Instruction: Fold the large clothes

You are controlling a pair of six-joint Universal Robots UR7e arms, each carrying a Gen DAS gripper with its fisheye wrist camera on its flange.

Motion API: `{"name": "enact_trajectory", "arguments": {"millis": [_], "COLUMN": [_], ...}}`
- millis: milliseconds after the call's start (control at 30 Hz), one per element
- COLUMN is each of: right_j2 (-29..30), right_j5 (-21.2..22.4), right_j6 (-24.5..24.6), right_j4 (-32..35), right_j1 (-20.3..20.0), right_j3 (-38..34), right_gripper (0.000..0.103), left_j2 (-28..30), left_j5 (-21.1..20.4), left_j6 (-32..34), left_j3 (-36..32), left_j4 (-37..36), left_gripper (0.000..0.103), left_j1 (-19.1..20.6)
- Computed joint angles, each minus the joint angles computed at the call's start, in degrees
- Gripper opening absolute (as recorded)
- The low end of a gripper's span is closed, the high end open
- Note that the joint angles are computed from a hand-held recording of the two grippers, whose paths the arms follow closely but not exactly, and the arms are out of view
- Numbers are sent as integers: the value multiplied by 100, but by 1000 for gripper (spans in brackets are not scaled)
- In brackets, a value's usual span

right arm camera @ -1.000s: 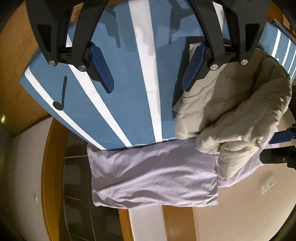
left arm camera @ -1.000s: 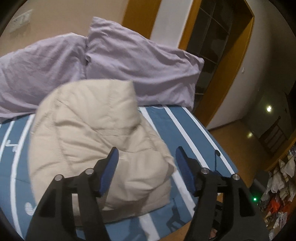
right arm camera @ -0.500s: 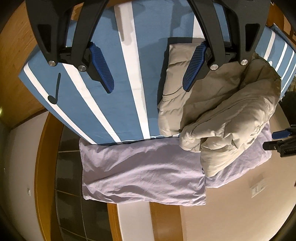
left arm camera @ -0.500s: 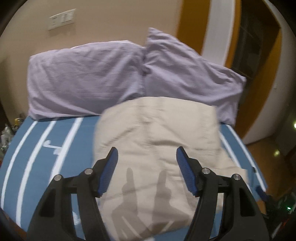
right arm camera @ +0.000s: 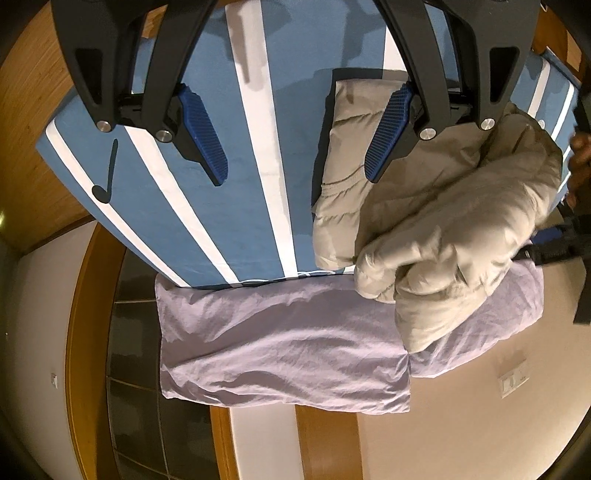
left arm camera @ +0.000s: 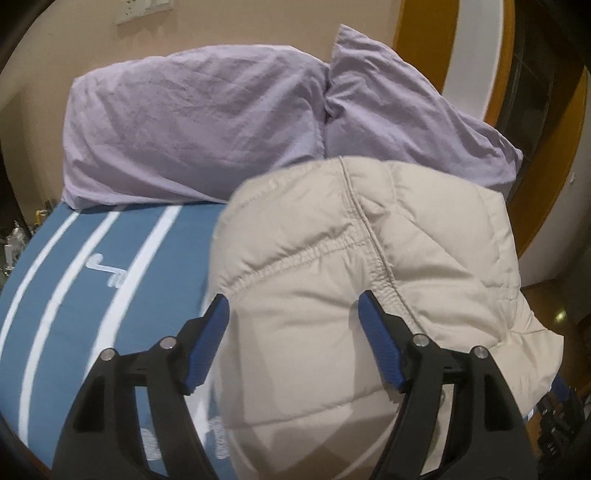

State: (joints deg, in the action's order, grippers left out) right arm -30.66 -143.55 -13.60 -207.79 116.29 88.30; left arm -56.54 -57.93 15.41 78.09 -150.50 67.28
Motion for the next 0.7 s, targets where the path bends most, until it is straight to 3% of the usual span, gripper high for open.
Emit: {"name": "enact_trajectory", "arguments": {"millis": [333, 467, 700], "right_j2": [-91, -40, 217], "right_j5": [293, 583, 674], "right_j6": [-122, -19, 156], "right_j4": [-118, 241, 1051], "right_j1": [127, 154, 146], "right_j3": [-160, -322, -714], "right_gripper": [78, 73, 62], "left_j2": [-27, -46, -4], "left_j5": [-247, -317, -316], "left_j6": [280, 351, 406], "left_j3": [580, 754, 774], "left_j4": [-497, -619, -623], "left_gripper": [73, 72, 72], "left_j1": [-106, -151, -185]}}
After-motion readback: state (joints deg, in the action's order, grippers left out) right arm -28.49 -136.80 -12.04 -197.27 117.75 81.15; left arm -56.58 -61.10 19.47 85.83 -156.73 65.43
